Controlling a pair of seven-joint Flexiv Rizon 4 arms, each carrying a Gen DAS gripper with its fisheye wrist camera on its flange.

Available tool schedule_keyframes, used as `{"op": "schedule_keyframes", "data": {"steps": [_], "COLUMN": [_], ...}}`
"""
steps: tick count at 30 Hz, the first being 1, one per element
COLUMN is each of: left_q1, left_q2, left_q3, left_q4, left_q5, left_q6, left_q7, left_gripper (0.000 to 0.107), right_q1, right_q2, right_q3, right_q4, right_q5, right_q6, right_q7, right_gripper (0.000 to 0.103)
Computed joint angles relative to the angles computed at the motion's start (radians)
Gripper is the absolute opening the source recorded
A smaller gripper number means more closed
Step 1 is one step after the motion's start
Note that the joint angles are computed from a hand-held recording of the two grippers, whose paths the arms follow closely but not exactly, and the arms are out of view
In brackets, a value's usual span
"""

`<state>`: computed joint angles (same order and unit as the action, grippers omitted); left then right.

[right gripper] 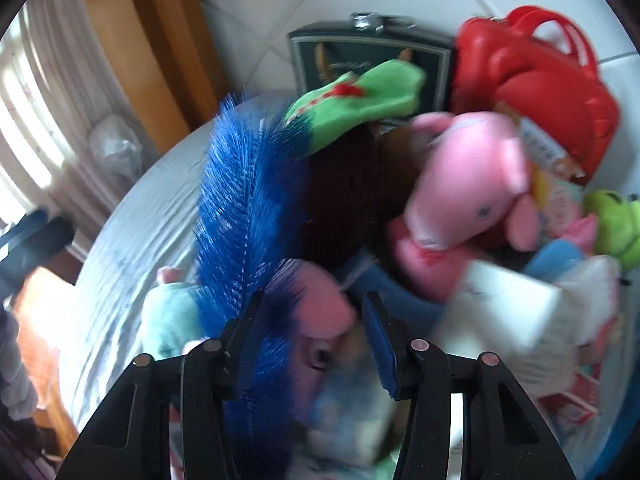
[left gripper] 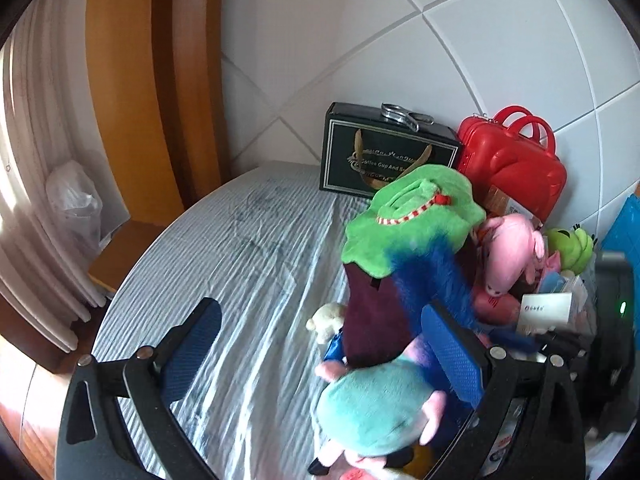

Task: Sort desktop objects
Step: 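Grasp the green plush with the left tool while the right tool grasps the purple cloth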

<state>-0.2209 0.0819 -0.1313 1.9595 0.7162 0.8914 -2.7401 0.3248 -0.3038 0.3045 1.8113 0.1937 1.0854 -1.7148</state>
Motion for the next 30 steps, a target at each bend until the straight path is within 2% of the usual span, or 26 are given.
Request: {"op": "schedule_keyframes", "data": {"steps": [4,6,8,10,13,15,16,17,18,19,20,21,24,26,27,28,30], "left_q1": [0.013,0.011,0.014,0.023,-0.002,-0.005,0.034,0.049,0.036,-0.005,-0.074,-0.121,-0.150,-0.138,-0.132,-0.128,-0.108], "left_q2": [-0.110,-0.195,-0.288,-0.368,-0.452,-0.468,-0.464,-0.459,-0.447,-0.426,-0.414,-0.397,-0.357,-0.327,-0.313,-0.298,-0.277], "left_q3": [0.014,0.027,0.030,0.024,0.039,0.050,0.026,0.027,0.053,0.107,0.185,0.238,0.276,0.268,0.265,0.263,0.246], "left_q4": [-0.110,-0.179,-0.241,-0.280,-0.333,-0.315,-0.262,-0.206,-0.181,-0.183,-0.197,-0.197,-0.163,-0.123,-0.106,-0.092,-0.072], "left_q5": [0.005,-0.019,-0.079,-0.141,-0.164,-0.168,-0.224,-0.298,-0.306,-0.249,-0.191,-0.139,-0.094,-0.077,-0.067,-0.053,-0.045], "left_q6": [0.062,0.097,0.128,0.173,0.174,0.230,0.327,0.420,0.449,0.413,0.371,0.325,0.240,0.214,0.206,0.194,0.174], "left_q7": [0.052,0.115,0.208,0.300,0.365,0.371,0.400,0.429,0.409,0.346,0.285,0.234,0.205,0.203,0.189,0.166,0.153], "left_gripper": [0.102,0.102,0.102,0.102,0.102,0.078,0.047,0.025,0.018,0.008,0.008,0.007,0.007,0.007,0.007,0.007,0.007], "right_q1": [-0.003,-0.014,-0.019,-0.012,-0.044,-0.050,-0.059,-0.070,-0.083,-0.085,-0.087,-0.088,-0.037,0.009,0.029,0.028,-0.017], "right_q2": [-0.023,-0.031,-0.028,-0.015,0.001,0.007,0.008,0.004,-0.004,-0.013,-0.029,-0.042,-0.082,-0.089,-0.098,-0.112,-0.142], "right_q3": [0.035,0.040,0.021,-0.014,-0.031,-0.041,-0.039,-0.028,-0.010,-0.002,0.004,0.014,-0.014,-0.060,-0.084,-0.083,-0.022], "right_q4": [-0.014,-0.028,-0.027,-0.002,0.011,0.017,0.013,0.002,-0.015,-0.030,-0.059,-0.077,-0.106,-0.094,-0.088,-0.095,-0.140], "right_q5": [0.054,0.083,0.097,0.075,0.077,0.053,0.044,0.047,0.056,0.053,0.053,0.060,0.002,-0.071,-0.111,-0.126,-0.087], "right_q6": [0.015,0.008,0.018,0.070,0.122,0.158,0.164,0.163,0.154,0.140,0.118,0.101,0.096,0.091,0.105,0.104,0.065], "right_q7": [-0.064,-0.070,-0.030,0.040,0.101,0.121,0.118,0.102,0.076,0.061,0.049,0.036,0.072,0.157,0.199,0.215,0.171], "right_gripper": [0.049,0.049,0.050,0.051,0.053,0.058,0.062,0.062,0.062,0.060,0.056,0.046,0.045,0.059,0.079,0.091,0.090]}}
